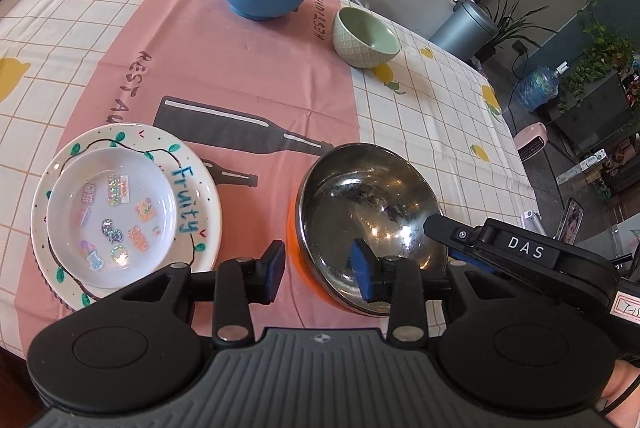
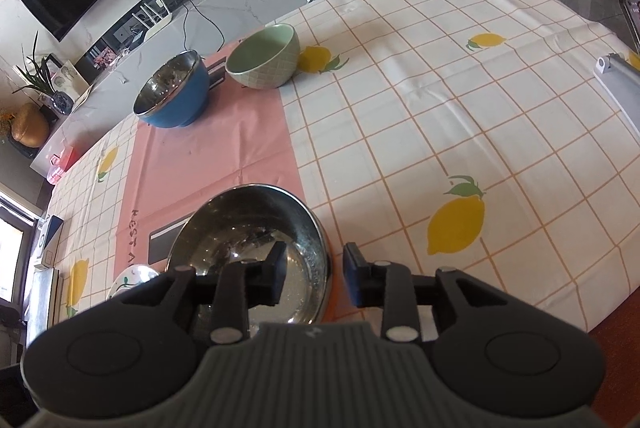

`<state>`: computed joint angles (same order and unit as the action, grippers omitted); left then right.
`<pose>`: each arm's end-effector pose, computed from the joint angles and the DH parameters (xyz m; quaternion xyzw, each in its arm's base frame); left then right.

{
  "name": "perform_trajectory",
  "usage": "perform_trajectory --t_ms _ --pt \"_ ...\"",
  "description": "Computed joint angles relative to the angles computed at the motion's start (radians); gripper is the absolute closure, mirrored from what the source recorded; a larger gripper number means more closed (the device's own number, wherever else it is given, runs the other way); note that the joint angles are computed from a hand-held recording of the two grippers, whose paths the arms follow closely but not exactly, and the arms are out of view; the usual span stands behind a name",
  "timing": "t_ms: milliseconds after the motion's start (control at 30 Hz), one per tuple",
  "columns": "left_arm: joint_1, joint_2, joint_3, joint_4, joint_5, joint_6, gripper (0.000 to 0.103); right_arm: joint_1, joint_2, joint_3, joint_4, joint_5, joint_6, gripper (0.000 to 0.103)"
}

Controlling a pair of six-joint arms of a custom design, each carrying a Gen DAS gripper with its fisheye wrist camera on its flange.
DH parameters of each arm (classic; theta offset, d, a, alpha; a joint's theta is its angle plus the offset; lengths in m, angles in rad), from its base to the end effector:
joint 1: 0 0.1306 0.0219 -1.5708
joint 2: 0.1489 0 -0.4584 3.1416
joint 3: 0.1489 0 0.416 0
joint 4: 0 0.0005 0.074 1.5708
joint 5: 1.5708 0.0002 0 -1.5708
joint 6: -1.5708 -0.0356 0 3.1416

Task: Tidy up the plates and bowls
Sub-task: 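Carry the orange bowl with both tools and lower it beside the stacked plates, then open both tools to release the orange bowl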

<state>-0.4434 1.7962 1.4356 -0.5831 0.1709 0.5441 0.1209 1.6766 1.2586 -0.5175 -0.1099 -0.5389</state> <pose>0.5776 -0.2816 0.3220 -0.0214 0.9479 -0.2171 0.2321 0.5777 0.0736 0.3172 0.1800 0.9315 0.1504 0.2781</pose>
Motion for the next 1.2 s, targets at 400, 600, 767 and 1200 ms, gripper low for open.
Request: perform_trajectory --t_ms 400,600,767,1200 --pt "0.030 -0.024 0.009 0.054 -0.040 -0.042 0.061 0.019 -0.013 0.028 0.035 0.043 0.046 0.069" --pt "0.049 -0.014 0.047 0.061 -0.045 -0.067 0.061 0.033 0.014 0.086 0.026 0.043 0.080 0.069" --pt "0.060 0.002 0.085 0.065 -0.049 -0.098 0.061 0.046 0.041 0.139 0.020 0.040 0.102 0.067" --pt "0.089 0.089 0.214 0.027 -0.038 -0.136 0.061 0.067 0.155 0.307 -0.035 0.027 0.148 0.064"
